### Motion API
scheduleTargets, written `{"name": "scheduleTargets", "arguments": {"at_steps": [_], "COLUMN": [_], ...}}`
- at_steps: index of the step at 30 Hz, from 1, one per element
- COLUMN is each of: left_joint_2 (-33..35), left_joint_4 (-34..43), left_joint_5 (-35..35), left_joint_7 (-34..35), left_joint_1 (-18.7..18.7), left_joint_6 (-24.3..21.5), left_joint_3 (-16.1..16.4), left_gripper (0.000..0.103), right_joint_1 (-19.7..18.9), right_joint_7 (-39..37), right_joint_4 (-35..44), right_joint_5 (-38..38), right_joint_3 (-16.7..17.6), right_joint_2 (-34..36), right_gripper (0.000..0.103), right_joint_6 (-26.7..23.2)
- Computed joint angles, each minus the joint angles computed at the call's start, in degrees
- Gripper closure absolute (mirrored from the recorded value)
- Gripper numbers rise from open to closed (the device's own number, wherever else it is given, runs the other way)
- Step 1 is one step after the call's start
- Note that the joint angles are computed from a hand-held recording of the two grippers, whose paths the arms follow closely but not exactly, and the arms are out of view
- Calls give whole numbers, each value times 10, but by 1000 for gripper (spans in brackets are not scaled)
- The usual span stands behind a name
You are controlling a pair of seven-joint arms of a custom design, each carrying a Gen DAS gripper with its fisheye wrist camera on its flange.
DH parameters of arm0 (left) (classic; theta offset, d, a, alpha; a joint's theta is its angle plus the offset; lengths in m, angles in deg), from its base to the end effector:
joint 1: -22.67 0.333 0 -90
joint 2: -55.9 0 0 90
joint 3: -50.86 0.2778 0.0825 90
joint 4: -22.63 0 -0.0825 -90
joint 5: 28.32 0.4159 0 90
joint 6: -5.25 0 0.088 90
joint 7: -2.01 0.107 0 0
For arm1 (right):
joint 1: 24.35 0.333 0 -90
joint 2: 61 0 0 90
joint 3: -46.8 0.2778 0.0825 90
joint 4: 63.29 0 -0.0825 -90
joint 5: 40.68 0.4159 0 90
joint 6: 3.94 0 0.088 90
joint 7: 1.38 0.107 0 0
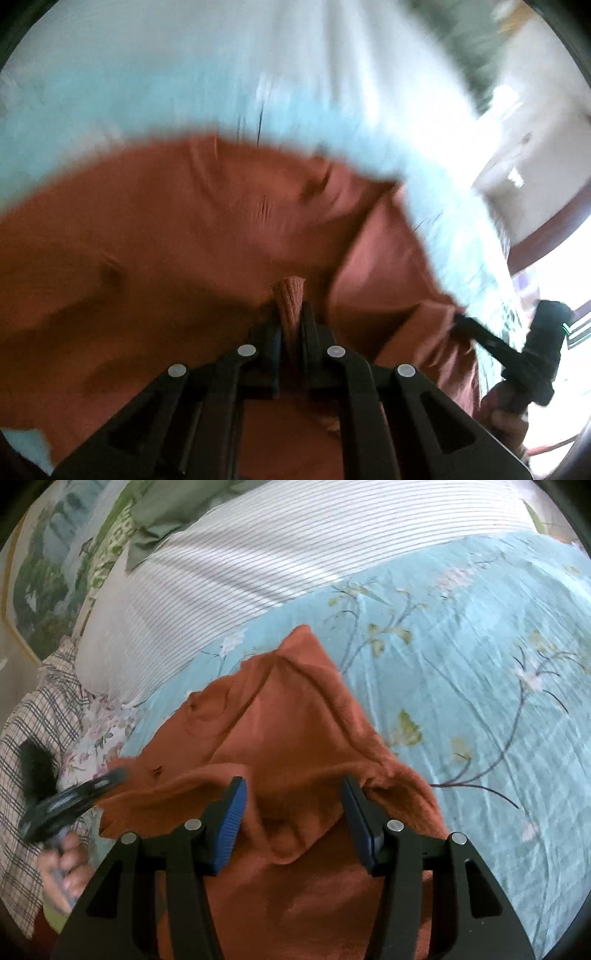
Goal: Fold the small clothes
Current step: 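Grasp the other ribbed sleeve cuff with the left tool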
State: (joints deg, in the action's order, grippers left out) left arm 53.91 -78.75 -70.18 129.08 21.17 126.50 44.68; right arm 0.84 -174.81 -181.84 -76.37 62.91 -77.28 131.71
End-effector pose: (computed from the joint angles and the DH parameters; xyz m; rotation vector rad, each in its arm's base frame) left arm 0.6103 -0.1140 0.5718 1.4541 -2.4877 1.1736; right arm 0.4176 0.3742 0.5702 -1.0759 2.1004 -0.4433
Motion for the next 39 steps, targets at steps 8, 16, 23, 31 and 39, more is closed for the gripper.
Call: {"name": "scheduleTargets", "arguments": {"at_steps": [8, 16, 23, 31, 39], "left_joint_2": [-159, -62, 23, -151, -119], "left_joint_4": [-205, -124, -30, -184, -181], "left_joint_5": [-69, -52, -33, -125, -114], "left_joint_7": [100, 59, 42, 186, 130], "left_joint_1": [57, 94, 111, 80, 53], "left_joint_6": [-41, -158, -229, 50, 141], "left_joint_3": [27, 18, -11, -9, 25], "left_gripper": [92, 41, 52, 100, 100], "right_joint_1": [5, 8, 3, -6, -10], "right_joint_7": [3, -14, -7, -81, -221], "right_joint_4": [-17, -10, 4, 50, 141], "right_joint_5": [18, 23, 3, 0, 72], "right_joint_3": [0, 8, 16, -7, -49], "right_joint_2": [-13, -30, -27, -1, 110], "right_gripper": [48, 48, 48, 48, 48], "right_joint_6": [-10, -50, -51, -82, -78]}}
